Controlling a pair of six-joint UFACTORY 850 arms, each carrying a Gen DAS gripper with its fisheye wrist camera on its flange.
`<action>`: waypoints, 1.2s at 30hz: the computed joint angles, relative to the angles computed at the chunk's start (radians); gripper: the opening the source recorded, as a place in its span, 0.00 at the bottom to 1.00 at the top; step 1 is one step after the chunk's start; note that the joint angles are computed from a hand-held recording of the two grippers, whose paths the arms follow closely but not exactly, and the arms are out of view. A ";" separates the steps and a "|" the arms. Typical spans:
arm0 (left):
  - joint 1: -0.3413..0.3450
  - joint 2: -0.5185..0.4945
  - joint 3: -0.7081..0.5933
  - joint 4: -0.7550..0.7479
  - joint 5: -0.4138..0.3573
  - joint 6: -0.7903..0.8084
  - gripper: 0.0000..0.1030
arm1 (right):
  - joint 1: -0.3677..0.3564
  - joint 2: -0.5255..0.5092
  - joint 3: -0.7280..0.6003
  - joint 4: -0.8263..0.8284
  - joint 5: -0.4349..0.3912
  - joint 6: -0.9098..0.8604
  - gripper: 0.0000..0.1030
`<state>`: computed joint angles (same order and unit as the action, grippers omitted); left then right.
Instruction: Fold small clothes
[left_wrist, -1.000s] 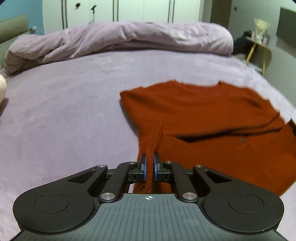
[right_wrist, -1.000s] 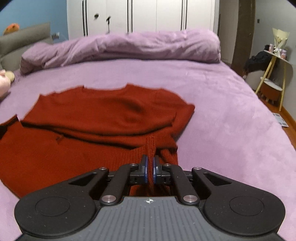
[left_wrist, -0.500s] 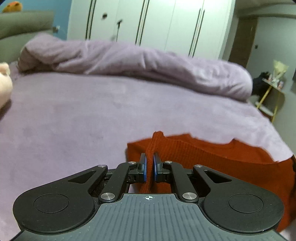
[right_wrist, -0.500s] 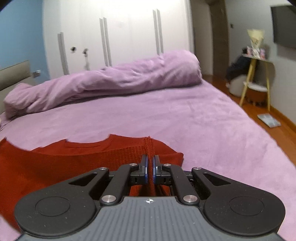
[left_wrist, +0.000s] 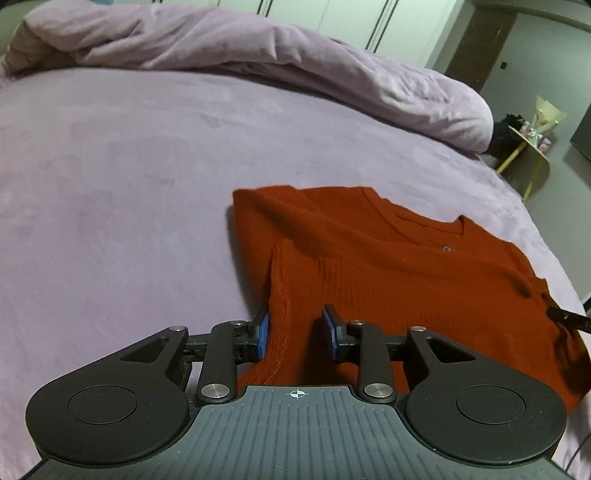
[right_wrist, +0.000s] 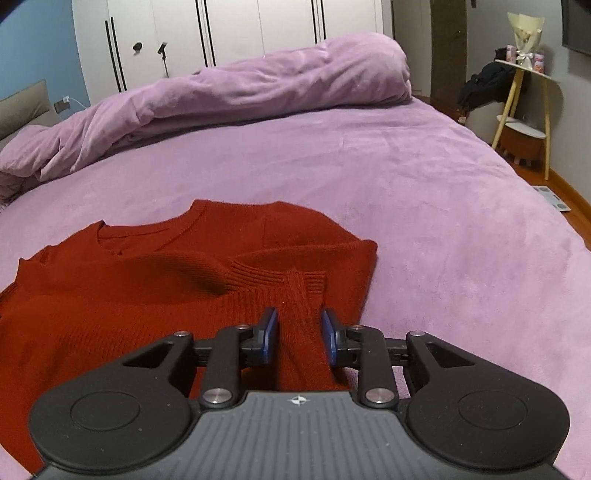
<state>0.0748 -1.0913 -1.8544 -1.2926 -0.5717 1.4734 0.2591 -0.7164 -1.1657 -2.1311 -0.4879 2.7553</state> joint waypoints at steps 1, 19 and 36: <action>-0.005 0.003 0.005 0.006 0.020 -0.001 0.22 | 0.001 -0.001 0.000 -0.003 -0.002 0.000 0.23; -0.127 -0.011 -0.090 -0.880 0.297 0.792 0.15 | 0.025 -0.092 -0.219 0.177 -0.298 -0.204 0.04; -0.194 -0.068 -0.057 -0.739 0.304 0.711 0.54 | 0.072 -0.329 -0.491 -0.366 0.039 0.237 0.12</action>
